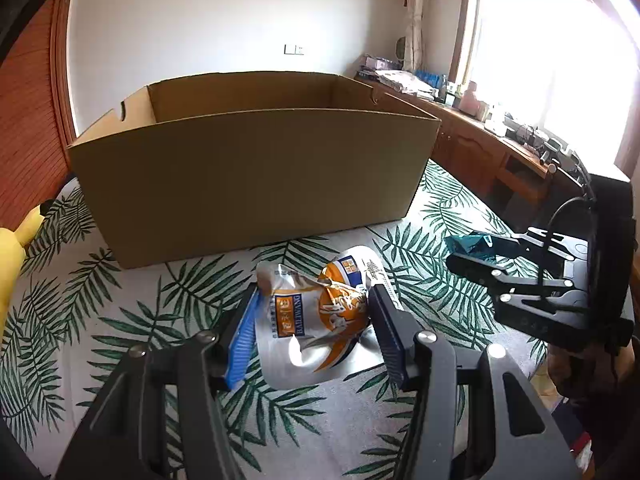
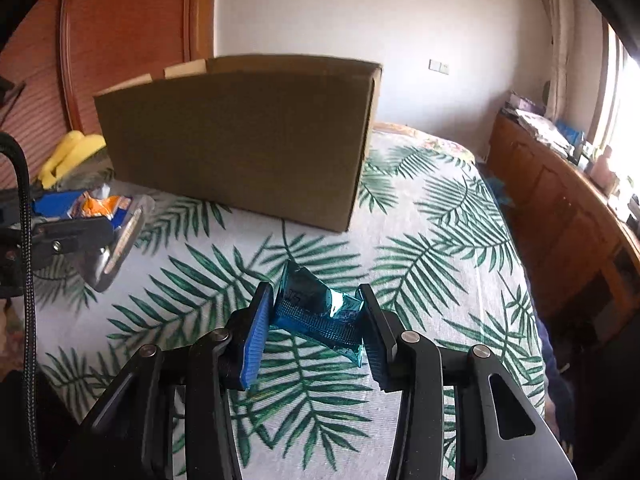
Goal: Organize snacks
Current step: 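Lift both packs over the box and open both tools to drop them inside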
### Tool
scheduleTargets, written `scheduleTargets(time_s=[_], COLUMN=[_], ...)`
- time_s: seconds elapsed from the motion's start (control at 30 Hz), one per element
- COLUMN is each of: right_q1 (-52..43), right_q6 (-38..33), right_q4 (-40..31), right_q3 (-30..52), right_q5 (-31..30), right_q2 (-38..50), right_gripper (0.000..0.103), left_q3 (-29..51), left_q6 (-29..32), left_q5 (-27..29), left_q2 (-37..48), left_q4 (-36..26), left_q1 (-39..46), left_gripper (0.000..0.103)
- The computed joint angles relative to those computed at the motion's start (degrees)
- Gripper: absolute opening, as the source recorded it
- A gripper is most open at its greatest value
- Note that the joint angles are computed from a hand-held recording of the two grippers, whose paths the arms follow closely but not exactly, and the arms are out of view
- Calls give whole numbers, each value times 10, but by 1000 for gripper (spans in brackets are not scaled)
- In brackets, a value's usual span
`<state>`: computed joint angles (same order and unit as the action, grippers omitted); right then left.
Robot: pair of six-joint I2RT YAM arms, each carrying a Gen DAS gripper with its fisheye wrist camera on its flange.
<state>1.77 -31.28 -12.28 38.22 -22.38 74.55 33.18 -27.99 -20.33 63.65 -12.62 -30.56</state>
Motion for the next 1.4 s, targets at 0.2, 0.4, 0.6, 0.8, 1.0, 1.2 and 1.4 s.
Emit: scheduleTargets(time_s=[0.2, 0.4, 0.6, 0.8, 1.0, 1.2, 1.4], right_q1=[0, 16, 46, 77, 101, 113, 129], right_q6=[20, 43, 64, 80, 96, 103, 100], right_q4=[-31, -57, -65, -54, -45, -35, -21], right_q3=[13, 22, 42, 62, 107, 156, 199], right_q5=[-31, -40, -38, -27, -31, -35, -25], right_q2=[-35, -76, -96, -90, -55, -17, 30], right_gripper=[42, 43, 43, 43, 43, 43, 43], left_q3=[-24, -32, -19, 0, 31, 72, 105], left_q6=[-10, -6, 16, 51, 92, 135, 170], left_q5=[0, -5, 4, 33, 73, 112, 150], left_q2=[-48, -93, -133, -151, -144, -113, -60], left_q4=[-14, -41, -71, -82, -82, -67, -32], left_q1=[5, 10, 30, 74, 130, 180, 223], left_gripper=[53, 53, 53, 53, 53, 53, 54])
